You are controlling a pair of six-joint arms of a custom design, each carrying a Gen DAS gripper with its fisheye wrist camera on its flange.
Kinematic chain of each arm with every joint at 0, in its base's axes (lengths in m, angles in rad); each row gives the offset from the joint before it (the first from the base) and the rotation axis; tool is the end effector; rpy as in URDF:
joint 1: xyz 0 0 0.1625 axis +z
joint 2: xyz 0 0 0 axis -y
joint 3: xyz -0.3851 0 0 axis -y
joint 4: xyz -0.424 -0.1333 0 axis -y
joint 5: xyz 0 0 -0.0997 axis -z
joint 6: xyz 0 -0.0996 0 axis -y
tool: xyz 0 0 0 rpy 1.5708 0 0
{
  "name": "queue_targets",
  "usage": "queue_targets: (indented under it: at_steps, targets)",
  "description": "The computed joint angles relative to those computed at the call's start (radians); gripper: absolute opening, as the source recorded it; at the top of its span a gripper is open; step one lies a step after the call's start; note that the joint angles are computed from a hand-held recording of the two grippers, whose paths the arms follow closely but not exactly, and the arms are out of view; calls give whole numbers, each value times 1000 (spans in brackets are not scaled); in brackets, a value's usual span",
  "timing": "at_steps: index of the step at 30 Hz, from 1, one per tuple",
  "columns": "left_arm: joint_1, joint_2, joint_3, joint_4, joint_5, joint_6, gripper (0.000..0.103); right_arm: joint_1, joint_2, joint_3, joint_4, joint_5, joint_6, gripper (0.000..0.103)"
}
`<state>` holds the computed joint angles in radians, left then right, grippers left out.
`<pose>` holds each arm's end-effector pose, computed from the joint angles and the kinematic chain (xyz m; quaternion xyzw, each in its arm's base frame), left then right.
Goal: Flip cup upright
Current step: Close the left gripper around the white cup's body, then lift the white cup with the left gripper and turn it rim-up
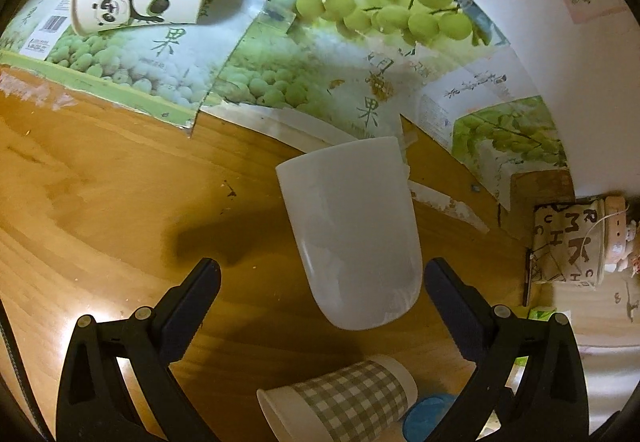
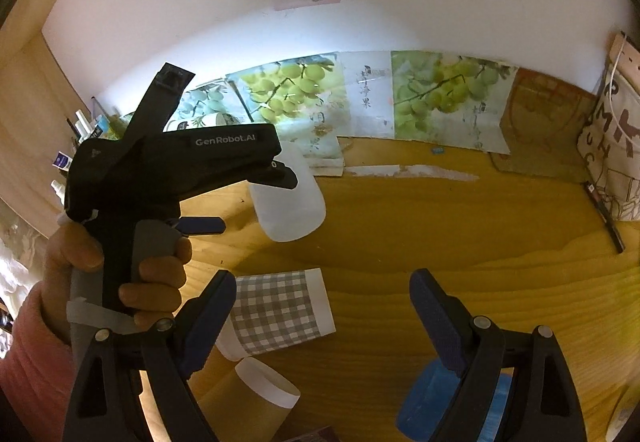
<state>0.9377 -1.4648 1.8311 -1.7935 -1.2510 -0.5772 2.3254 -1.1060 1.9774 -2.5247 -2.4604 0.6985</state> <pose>-0.1760 -0.5180 0.2857 0.0389 0.9840 -0.0321 0.1709 0.4176 -0.3625 0.1280 0.0076 -0.9021 0.3134 0.2966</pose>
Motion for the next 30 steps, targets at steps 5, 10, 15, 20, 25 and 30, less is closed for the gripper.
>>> queue_targets:
  at_steps: [5, 10, 15, 20, 25, 30]
  targets:
    - [10, 12, 2, -22, -30, 10, 97, -3, -10, 2, 22, -4, 22, 89]
    - [16, 20, 13, -59, -59, 30, 93, -4, -23, 6, 40, -8, 46, 89]
    - [22, 20, 31, -115, -85, 58, 84, -2, -34, 12, 68, -12, 84, 89]
    - [29, 24, 41, -155, -128, 78, 72, -3, -48, 22, 95, -15, 116, 89]
    - [31, 34, 44, -166, -149, 88, 63, 4, -54, 26, 123, -22, 150, 89]
    - [35, 33, 44, -171, -157, 92, 62, 12, -56, 28, 146, -28, 182, 89]
